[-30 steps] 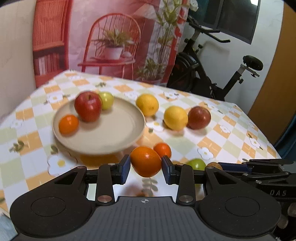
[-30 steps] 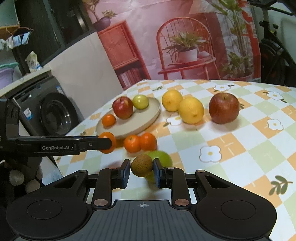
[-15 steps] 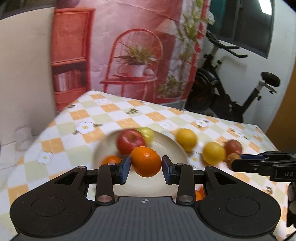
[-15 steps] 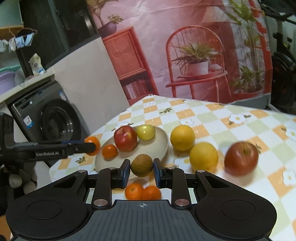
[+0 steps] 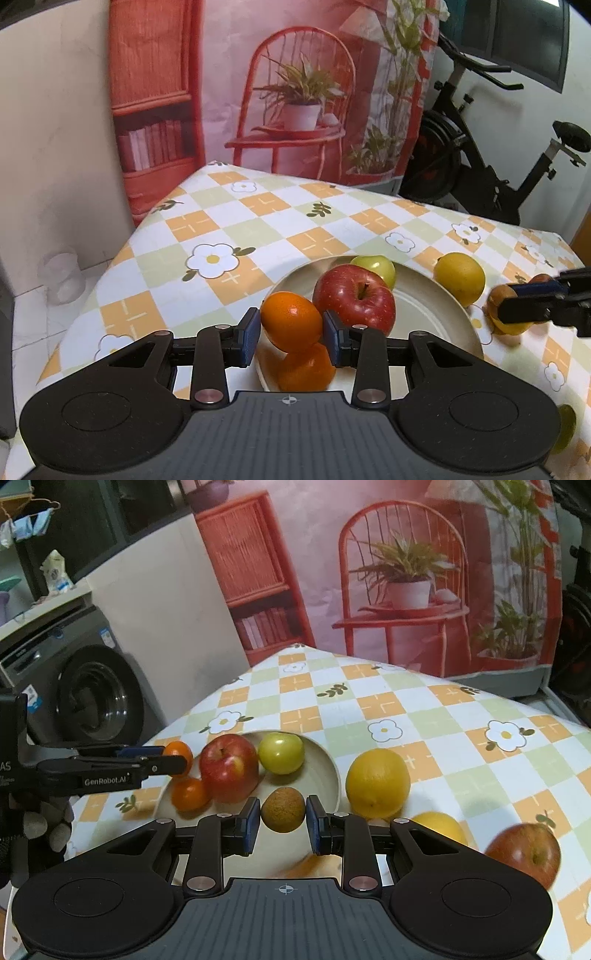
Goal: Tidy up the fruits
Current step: 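Carry the orange onto the plate with the left tool while the right tool places the kiwi there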
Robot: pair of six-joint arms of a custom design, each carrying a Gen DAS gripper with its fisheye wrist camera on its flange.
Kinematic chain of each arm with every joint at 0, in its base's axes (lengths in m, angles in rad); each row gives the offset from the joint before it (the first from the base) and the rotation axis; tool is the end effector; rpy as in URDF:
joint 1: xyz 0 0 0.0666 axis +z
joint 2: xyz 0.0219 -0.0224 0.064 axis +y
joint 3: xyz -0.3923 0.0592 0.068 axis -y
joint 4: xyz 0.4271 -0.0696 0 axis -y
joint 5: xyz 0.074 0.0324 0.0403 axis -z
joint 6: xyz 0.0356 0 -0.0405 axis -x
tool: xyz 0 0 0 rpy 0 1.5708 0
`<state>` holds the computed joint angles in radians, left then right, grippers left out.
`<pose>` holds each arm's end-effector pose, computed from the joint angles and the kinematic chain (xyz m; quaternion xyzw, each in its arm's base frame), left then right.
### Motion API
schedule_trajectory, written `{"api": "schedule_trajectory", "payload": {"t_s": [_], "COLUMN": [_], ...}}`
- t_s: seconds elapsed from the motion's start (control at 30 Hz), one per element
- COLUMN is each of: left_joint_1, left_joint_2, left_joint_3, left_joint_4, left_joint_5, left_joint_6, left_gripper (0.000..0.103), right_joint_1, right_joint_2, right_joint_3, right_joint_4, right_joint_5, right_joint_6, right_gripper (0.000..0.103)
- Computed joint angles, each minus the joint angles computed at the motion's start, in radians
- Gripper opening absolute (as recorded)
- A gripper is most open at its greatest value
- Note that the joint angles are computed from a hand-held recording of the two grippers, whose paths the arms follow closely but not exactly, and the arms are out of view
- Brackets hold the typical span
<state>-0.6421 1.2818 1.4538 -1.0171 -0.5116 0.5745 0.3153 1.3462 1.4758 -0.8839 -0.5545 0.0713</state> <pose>0.3831 -0.2652 0.5204 -0.0592 0.9070 -0.0021 0.4170 0.4698 0.1725 0.5118 -0.2762 0.8455 0.2958 0.3484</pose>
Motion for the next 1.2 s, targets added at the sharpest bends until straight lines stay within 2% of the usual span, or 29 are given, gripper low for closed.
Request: {"api": "schedule_trajectory", "payload": {"t_s": [0.17,0.33,0.47,0.83,1.0,1.2], "left_joint_1": [0.015,0.037,0.043,0.041,0.020,-0.012], "left_joint_2": [0.007,-0.003,-0.011,-0.019,-0.005,0.017], "left_joint_3": [-0.011,-0.030,-0.041,-0.036,-0.006,0.041], "left_joint_4": [0.033,0.059,0.079,0.079,0.052,0.026], "left_joint_5": [0.017,0.050,0.072,0.051,0.023,-0.016], "left_joint_6": [-0.050,-0.064,-0.086,-0.038,-0.013,0.010], "left_gripper": [0.039,0.039,0.039,0.040,0.041,0.041], "right_joint_1": [0.020,0.052,0.080,0.108,0.097,0.051], "right_joint_2": [0.069,0.147,0.190,0.232,0.216,0.123], "right_joint_3": [0.068,0.149,0.198,0.232,0.214,0.112], "right_joint_4": [-0.023,-0.039,-0.064,-0.096,-0.069,0.039], "right_joint_5": [0.028,0.075,0.128,0.189,0.178,0.144], "right_joint_6": [0.001,0.002,0.040,0.087,0.077,0.029], "right_gripper": [0.025,0.025,0.025,0.025,0.026,0.026]}}
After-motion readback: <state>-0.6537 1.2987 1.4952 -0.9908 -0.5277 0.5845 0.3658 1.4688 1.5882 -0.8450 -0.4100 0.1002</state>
